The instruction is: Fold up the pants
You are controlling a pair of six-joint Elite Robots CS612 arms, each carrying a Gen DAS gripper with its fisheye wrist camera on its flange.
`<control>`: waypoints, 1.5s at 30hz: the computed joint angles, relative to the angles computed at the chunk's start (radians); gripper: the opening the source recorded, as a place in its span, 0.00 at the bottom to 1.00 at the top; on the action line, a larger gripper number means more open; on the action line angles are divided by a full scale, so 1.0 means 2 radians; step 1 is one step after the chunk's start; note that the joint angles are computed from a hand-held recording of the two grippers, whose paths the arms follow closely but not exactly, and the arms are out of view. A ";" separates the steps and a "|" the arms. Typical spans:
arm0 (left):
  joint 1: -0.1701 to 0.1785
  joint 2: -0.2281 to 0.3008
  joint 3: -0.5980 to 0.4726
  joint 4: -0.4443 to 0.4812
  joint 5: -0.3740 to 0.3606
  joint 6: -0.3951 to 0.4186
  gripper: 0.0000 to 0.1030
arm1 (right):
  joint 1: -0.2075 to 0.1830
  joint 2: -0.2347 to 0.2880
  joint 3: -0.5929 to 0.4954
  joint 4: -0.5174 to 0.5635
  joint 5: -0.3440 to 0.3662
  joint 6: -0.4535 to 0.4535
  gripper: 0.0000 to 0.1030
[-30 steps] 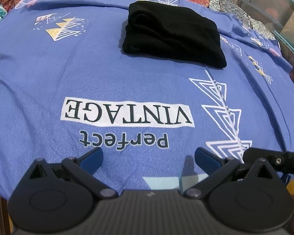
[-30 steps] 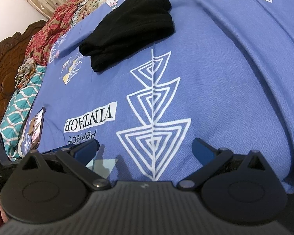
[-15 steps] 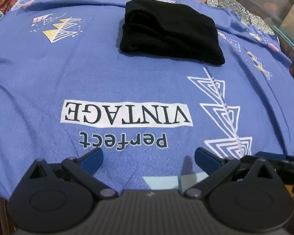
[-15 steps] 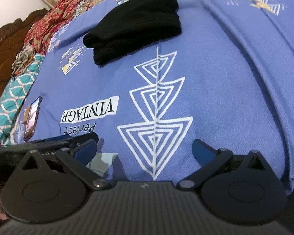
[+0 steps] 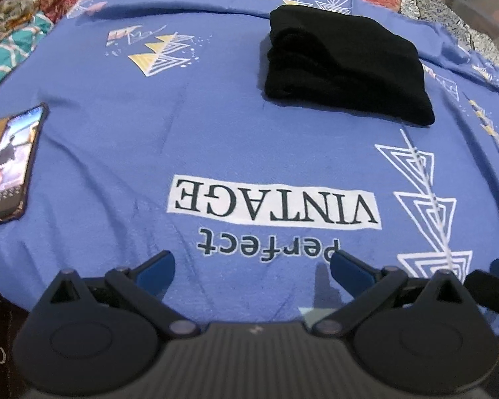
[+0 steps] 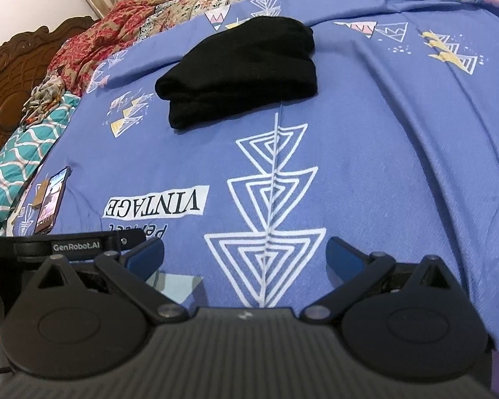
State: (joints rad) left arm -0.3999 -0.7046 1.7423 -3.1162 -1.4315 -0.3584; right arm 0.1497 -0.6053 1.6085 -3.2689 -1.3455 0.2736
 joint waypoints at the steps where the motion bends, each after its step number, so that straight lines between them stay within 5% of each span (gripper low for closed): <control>1: -0.001 -0.001 0.000 0.001 0.003 0.003 1.00 | 0.001 0.000 0.001 -0.003 -0.001 0.001 1.00; 13: -0.009 -0.008 0.004 0.009 0.022 0.008 1.00 | -0.003 -0.003 0.006 -0.024 0.004 0.017 1.00; 24: -0.023 -0.011 0.015 -0.015 0.100 0.028 1.00 | -0.008 -0.007 0.010 -0.032 0.023 0.031 1.00; 45: -0.029 -0.009 0.017 -0.019 0.166 0.051 1.00 | -0.012 -0.007 0.011 -0.022 0.039 0.034 1.00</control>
State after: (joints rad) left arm -0.4569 -0.7226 1.7772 -3.1546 -1.0986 -0.2564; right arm 0.1254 -0.6188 1.6307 -3.3131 -1.2677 0.3414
